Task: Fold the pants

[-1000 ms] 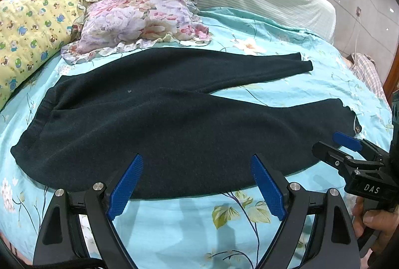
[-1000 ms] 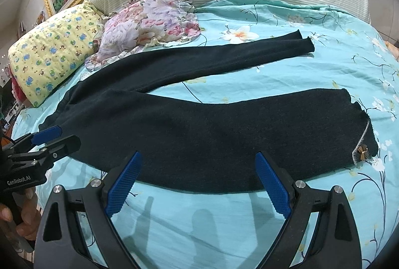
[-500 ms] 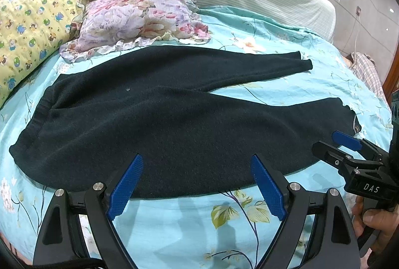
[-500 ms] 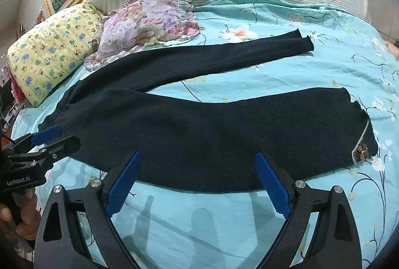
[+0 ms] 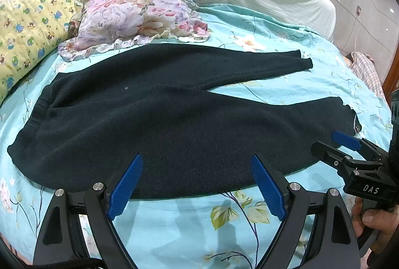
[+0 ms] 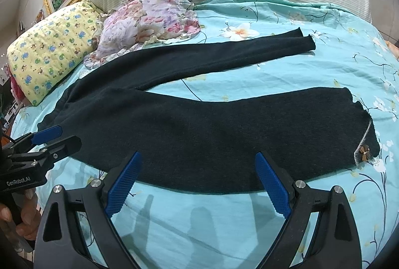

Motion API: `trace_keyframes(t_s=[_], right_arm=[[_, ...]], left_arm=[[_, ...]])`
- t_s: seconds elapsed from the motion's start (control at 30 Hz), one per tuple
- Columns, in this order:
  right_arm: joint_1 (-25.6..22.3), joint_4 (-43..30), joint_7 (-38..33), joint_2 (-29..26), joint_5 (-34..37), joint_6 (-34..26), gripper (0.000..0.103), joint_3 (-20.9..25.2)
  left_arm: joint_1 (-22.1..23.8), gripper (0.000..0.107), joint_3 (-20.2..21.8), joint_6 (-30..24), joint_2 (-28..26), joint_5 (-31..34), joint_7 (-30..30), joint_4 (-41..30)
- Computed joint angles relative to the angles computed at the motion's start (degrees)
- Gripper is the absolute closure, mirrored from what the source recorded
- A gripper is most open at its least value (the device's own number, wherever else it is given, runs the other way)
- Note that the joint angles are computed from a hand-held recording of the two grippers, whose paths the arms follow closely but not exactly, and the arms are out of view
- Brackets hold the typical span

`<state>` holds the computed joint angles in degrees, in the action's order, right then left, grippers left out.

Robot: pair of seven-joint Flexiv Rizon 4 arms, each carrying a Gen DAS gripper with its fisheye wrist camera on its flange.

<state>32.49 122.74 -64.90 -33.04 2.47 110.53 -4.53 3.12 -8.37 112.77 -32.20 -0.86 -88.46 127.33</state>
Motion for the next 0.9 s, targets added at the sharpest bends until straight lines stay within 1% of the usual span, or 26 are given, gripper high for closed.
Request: trace_keyframes(t_s=[0.3,0.57,0.8,0.9], right_arm=[[0.22,-0.09,0.03,-0.03,0.15,-0.19,0.011,-0.19],[0.10,-0.23,0.30,-0.17,0.04,-0.47,0.011,-0.03],[-3.75,-0.73,2.14,0.23,-1.92,-1.57,0.011,3.00],[-6.10,-1.32,2.93,0.30,-3.19,-1.78,0.011,4.55]], left_arm=[[0.42,0.018,-0.49,-0.40,-0.29,0.36,0.03,-0.27],[1.82,0.018,-1.65,-1.59,-0.74,0.99,0.32,-0.75],[6.87,0.018,-6.31,-4.25,-0.57,3.07,1.50,-1.96],[8.41,0.018,-8.10,-5.68,-0.82,3.37,2.51,-3.12]])
